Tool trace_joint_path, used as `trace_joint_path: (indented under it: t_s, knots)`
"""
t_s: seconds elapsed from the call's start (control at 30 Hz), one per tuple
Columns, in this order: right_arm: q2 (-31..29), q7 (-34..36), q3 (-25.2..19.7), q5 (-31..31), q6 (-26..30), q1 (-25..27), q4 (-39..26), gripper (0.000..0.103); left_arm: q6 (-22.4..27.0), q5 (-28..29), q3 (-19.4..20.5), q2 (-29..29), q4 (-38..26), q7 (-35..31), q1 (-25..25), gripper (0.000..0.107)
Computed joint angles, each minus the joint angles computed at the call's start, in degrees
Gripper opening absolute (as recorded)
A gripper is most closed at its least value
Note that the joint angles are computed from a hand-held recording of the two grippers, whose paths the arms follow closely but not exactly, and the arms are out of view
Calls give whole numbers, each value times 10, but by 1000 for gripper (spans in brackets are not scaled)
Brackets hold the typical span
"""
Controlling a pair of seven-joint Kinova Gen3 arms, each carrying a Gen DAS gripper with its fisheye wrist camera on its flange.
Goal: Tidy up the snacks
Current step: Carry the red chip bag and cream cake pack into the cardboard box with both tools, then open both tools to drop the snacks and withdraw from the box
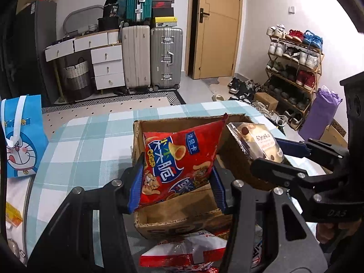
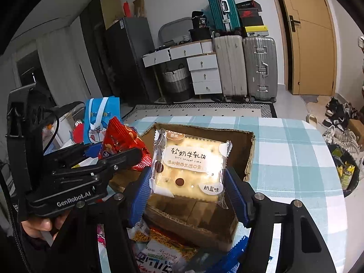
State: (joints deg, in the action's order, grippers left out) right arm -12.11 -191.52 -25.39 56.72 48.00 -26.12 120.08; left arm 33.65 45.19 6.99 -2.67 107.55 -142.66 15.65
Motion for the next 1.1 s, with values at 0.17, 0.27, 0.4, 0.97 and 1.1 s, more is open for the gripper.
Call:
trace_joint_path:
  t_s: [0.17, 0.27, 0.4, 0.97, 1.1]
  knots:
    - [6, -26, 1, 24, -16, 3, 19, 65, -17, -24, 11, 13, 2, 33, 5, 48]
    - [7, -41, 5, 38, -24, 1, 30, 65, -40, -41, 19, 18, 7, 42, 10, 49]
    - [4, -44, 10, 45, -35, -2, 38, 66, -45, -68, 28, 29, 2, 68, 16, 49]
    - [-75, -72, -84, -4, 23, 35, 46, 102, 19, -27, -18, -46, 51, -7, 1, 102]
    - [-102, -50, -127, -64, 71, 30, 47, 103, 57, 9, -67, -89, 83, -57, -3, 102]
